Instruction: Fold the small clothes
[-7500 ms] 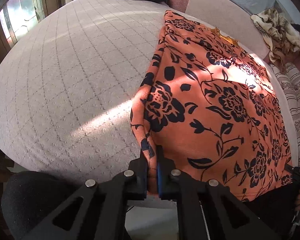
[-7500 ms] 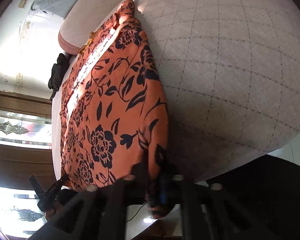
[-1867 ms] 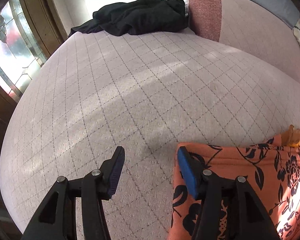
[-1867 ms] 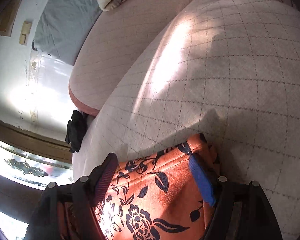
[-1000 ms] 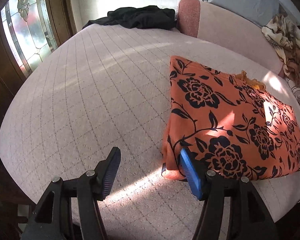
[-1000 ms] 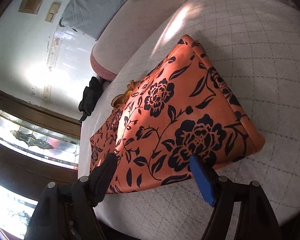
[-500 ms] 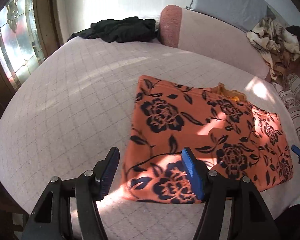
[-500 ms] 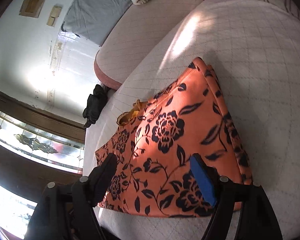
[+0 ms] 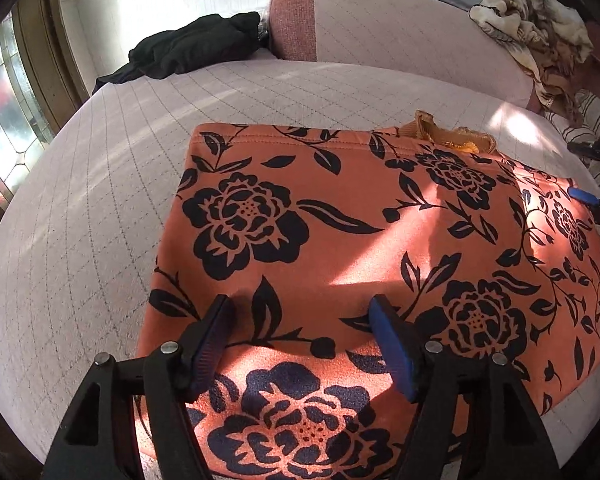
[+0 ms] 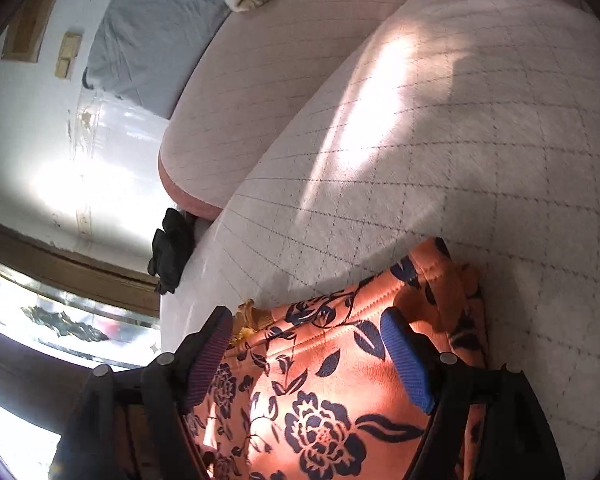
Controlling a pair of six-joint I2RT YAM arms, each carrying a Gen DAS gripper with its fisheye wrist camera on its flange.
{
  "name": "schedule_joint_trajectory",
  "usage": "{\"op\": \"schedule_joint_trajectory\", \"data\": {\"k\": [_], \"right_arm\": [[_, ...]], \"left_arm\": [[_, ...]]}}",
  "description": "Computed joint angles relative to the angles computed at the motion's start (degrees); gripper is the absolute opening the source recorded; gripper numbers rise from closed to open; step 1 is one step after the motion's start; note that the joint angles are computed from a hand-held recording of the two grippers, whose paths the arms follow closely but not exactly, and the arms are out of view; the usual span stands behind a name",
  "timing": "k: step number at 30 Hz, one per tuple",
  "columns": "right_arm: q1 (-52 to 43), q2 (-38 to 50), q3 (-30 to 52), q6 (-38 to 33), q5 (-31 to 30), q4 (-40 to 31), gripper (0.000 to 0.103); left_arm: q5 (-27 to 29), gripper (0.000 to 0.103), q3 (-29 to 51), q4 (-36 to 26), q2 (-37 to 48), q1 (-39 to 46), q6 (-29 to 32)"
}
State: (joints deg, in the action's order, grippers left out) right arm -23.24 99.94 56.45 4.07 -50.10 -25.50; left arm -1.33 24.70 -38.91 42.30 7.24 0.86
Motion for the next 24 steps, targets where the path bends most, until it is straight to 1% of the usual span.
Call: {"op": "schedule_joint_trajectory", "data": {"k": [1,2,4,6,8,10,11,12,14,15,16,17,18,19,20,21,22,23,24], "right_arm": [[0.92,2.19,1.46,0.72,3.98,0.05,0.079],[0.08,3.78,1.39,3.09,2.39,2.01,0.079],[-0.99,1.98,-0.1,7.21,0.71,4.38,0.079],[-1.36,-3.34,-2.62,5.57,0.32,3.01,0.079],[-2.21,-10.2,-5.48,0.32,-0.82,-2.79,0.079],[-4.4,-18.83,-9.68,-5.85,-2.48,-10.13,0.079],[-5.89,-23.21,-11.77,-9.72,-2.93,-15.22,0.079],[-8.34,-27.03,-14.03,-14.7,-4.47,-21.07,0.079],[-12.59,-33.49,-18.95,-22.47,-7.7,-31.32,0.08],[-14.84,-34.61,-20.72,-28.79,-7.98,-37.4,0.08],[-17.02,-35.54,-22.71,-33.91,-7.73,-41.48,0.08],[-19.43,-35.97,-24.87,-37.95,-7.39,-43.56,0.08],[-21.44,-35.68,-26.82,-40.08,-6.24,-43.28,0.08],[-21.74,-35.99,-28.85,-37.53,-4.14,-39.16,0.08],[-22.17,-35.2,-30.44,-32.93,-0.91,-33.84,0.08],[-24.47,-31.52,-30.91,-32.0,-1.46,-32.33,0.079],[-26.97,-29.32,-29.84,-33.63,-2.97,-34.61,0.079],[-27.87,-30.0,-28.18,-36.45,-3.19,-38.64,0.08],[-28.3,-32.09,-26.92,-40.29,-4.17,-42.54,0.08]], "left_arm": [[-0.32,0.072,-0.09,0.15,-0.05,-0.25,0.05],[-0.5,0.072,0.05,0.1,0.12,-0.5,-0.11],[0.74,0.072,0.66,-0.81,0.17,0.89,0.67],[2.29,0.072,1.64,-2.97,-0.85,2.93,1.33],[3.49,0.072,2.19,-5.29,-3.39,5.26,2.0],[5.43,0.072,2.65,-8.27,-6.68,8.65,3.46],[7.01,0.072,2.84,-9.95,-8.42,10.91,4.72],[8.39,0.072,2.98,-11.6,-10.1,13.18,6.11],[10.56,0.072,2.93,-14.38,-12.81,17.78,9.35],[11.11,0.072,2.58,-15.31,-14.0,19.6,10.81],[10.73,0.072,1.72,-15.37,-14.86,20.58,11.91],[9.26,0.072,0.44,-14.51,-14.39,20.6,12.66],[6.27,0.072,-0.96,-12.9,-12.62,19.16,12.58],[5.51,0.075,-1.82,-11.97,-11.71,19.46,13.66],[6.89,0.075,-1.36,-12.91,-12.49,21.46,15.11],[7.71,0.074,0.29,-15.22,-13.07,23.37,16.0],[11.25,0.074,1.91,-17.59,-14.05,27.81,18.75],[16.48,0.074,3.11,-19.63,-15.38,34.1,22.96],[19.12,0.075,3.63,-20.49,-16.63,37.99,25.37]]}}
